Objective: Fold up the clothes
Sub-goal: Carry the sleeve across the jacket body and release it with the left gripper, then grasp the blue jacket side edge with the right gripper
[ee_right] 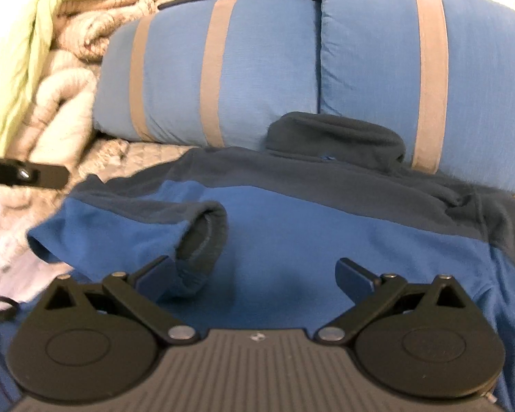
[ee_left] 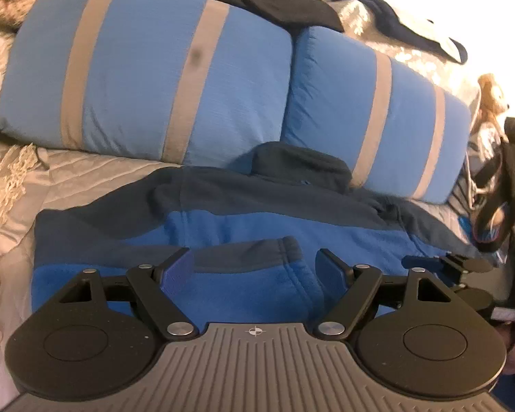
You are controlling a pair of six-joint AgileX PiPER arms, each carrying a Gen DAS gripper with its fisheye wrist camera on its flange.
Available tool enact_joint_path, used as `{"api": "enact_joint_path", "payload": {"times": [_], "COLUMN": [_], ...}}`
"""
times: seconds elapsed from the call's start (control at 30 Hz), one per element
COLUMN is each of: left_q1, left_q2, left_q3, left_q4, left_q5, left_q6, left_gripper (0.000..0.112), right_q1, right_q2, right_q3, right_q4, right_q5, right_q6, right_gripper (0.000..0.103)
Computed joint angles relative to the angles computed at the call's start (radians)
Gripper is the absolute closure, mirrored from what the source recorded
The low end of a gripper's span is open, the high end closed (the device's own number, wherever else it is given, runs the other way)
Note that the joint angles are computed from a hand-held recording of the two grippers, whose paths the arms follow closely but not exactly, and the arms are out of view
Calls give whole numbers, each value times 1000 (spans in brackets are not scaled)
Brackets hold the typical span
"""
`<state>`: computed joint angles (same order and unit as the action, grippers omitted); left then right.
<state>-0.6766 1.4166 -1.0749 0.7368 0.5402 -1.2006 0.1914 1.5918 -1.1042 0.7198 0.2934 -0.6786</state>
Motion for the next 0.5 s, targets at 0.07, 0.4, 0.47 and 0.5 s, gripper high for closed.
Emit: {"api": "enact_joint_path", "payload": {"times": [0.07, 0.4, 0.47, 0.5], "left_q1": [-1, -3, 4, 9], "left_q2": [-15, -123, -153, -169], "left_q3": [15, 91, 115, 128], "left_q4": [4, 20, 22, 23], "left_q5": [-6, 25, 33, 36], "left_q6": [-17, -25, -32, -35], "left_gripper": [34, 34, 34, 34], "right_q1": [24, 74, 73, 72], "right_q2": [-2, -38, -44, -50], "right_q3": [10, 51, 38, 33], "right_q4": [-123, -352, -325, -289], "right_q5": [-40, -130, -109, -97], "right_q6": [94, 168, 110, 53], "right_gripper": [0, 0, 0, 0]}}
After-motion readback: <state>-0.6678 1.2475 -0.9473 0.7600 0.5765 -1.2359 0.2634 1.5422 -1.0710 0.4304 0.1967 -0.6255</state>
